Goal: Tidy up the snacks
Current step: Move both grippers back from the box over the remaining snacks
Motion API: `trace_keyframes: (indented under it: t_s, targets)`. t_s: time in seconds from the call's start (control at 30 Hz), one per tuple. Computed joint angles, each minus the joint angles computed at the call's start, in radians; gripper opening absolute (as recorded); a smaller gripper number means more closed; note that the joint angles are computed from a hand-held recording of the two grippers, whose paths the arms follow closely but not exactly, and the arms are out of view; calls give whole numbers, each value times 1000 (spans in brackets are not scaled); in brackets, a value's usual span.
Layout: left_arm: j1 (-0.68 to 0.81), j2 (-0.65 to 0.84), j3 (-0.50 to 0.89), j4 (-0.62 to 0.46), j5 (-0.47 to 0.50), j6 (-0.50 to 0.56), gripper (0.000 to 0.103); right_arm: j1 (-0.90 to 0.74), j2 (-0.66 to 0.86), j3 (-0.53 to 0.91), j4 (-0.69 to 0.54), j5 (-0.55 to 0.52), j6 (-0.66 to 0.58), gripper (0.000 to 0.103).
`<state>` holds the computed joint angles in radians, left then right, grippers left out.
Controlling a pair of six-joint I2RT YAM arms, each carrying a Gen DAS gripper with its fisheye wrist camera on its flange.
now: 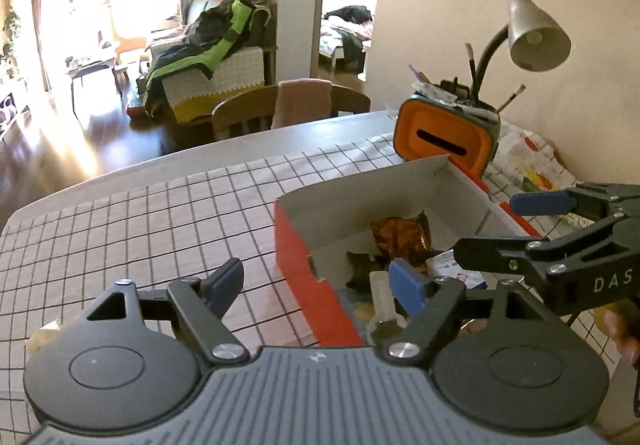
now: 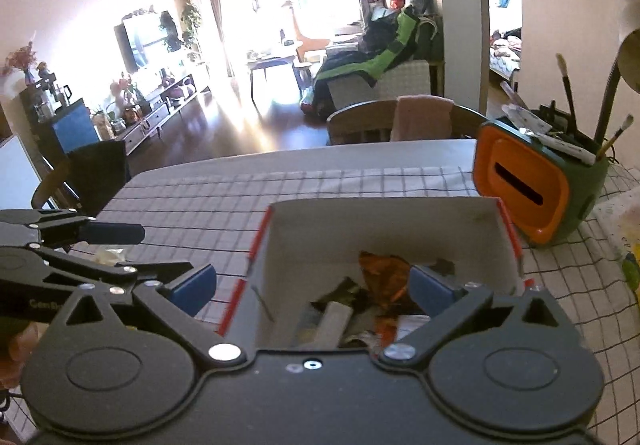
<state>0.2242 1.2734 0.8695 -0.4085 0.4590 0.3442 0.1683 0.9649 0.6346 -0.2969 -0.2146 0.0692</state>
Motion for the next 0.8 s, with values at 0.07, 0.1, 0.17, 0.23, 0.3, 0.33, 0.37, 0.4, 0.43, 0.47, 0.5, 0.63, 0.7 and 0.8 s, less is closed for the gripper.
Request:
trace_keyframes:
  t_s: [0.07,0.1,0.17,0.23,0.3,0.33,0.37,0.4,0.43,0.47,0.5,0.63,0.7,0.8]
  targets:
    - [46,-10,-5,-14,38,26,82,41,-9,-2,4,26,28,103]
    - [72,-14,-7,-22,57,42,83,63,-15,-5,10,39,53,103]
    - [114,-13,-7,-40,83,69,85,107,-19,-13,24,63,107,103]
    - [168,1,3,-75,116,112,85,154,-9,-12,26,88,141,103]
    - [212,13,5,-90,129,148,85,210,9,-10,34,128,166,103]
    - [239,19,3,-93,139,171,85,239,20,-8,38,151,174,103]
    - [269,28,4,-99,157,198,85,269,28,-6,42,177,185,103]
    - [298,39,7,-109,173,226,85,296,41,-6,54,198,192,103]
    - [331,52,12,-121,185,258,85,326,48,-10,69,215,198,103]
    - [357,66,19,-132,195,285,85,355,55,-14,85,231,200,103]
    - [386,81,27,-146,207,316,85,380,61,-17,98,245,200,103]
    - [501,176,90,-194,244,453,85,489,127,-10,164,323,229,103]
    - [541,217,116,-205,261,516,85,551,171,-1,197,394,259,103]
    - [589,287,167,-225,273,589,85,625,238,18,233,473,283,103]
